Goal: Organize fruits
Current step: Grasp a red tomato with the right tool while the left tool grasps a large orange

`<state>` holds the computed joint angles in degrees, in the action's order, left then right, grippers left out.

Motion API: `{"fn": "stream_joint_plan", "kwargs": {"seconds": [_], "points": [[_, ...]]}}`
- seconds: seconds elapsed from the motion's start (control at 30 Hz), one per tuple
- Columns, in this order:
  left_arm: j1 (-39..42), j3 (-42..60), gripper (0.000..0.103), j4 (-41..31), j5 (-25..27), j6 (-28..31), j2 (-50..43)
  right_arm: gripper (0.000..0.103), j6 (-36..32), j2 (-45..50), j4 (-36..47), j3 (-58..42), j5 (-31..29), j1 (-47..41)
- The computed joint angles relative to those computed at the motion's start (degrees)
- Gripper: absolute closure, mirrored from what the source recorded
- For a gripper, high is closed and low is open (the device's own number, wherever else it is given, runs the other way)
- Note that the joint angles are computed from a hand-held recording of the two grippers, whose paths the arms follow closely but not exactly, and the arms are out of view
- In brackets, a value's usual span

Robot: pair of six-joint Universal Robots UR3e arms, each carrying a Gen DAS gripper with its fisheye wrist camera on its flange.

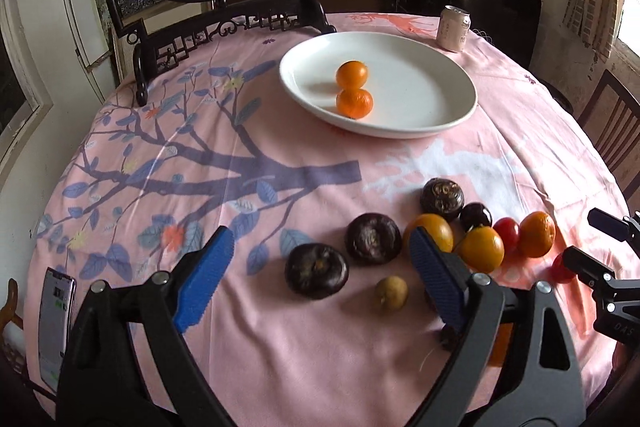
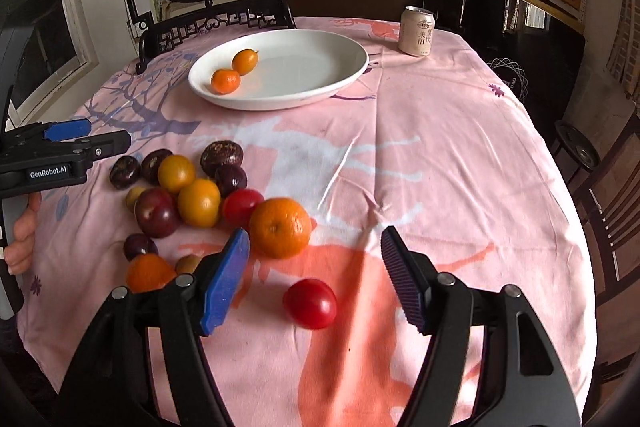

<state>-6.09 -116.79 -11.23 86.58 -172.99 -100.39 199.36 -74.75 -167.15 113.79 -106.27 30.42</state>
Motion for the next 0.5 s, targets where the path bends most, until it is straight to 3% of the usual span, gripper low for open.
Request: {"fn": "stream_joint_plan", "kwargs": {"seconds": [0.23,0.43,0.5], "points": [[4.4,-7.5,0.012,0.8,-5.3,0.1,4.5,0.034,1.7,-1.2,2.3,3.9,-2.8,2.6],[3.5,-9.6,0.012,0.2,-5.4,0.6,5.6,0.035,0.4,1.4,1.8,2.3,-2.5,2.5],[3.3,-10.3,0.012,-0.1,-5.5,1.1,6.0,0.049,0.2,2.1,1.9,1.7,-1.6,1.9]]}}
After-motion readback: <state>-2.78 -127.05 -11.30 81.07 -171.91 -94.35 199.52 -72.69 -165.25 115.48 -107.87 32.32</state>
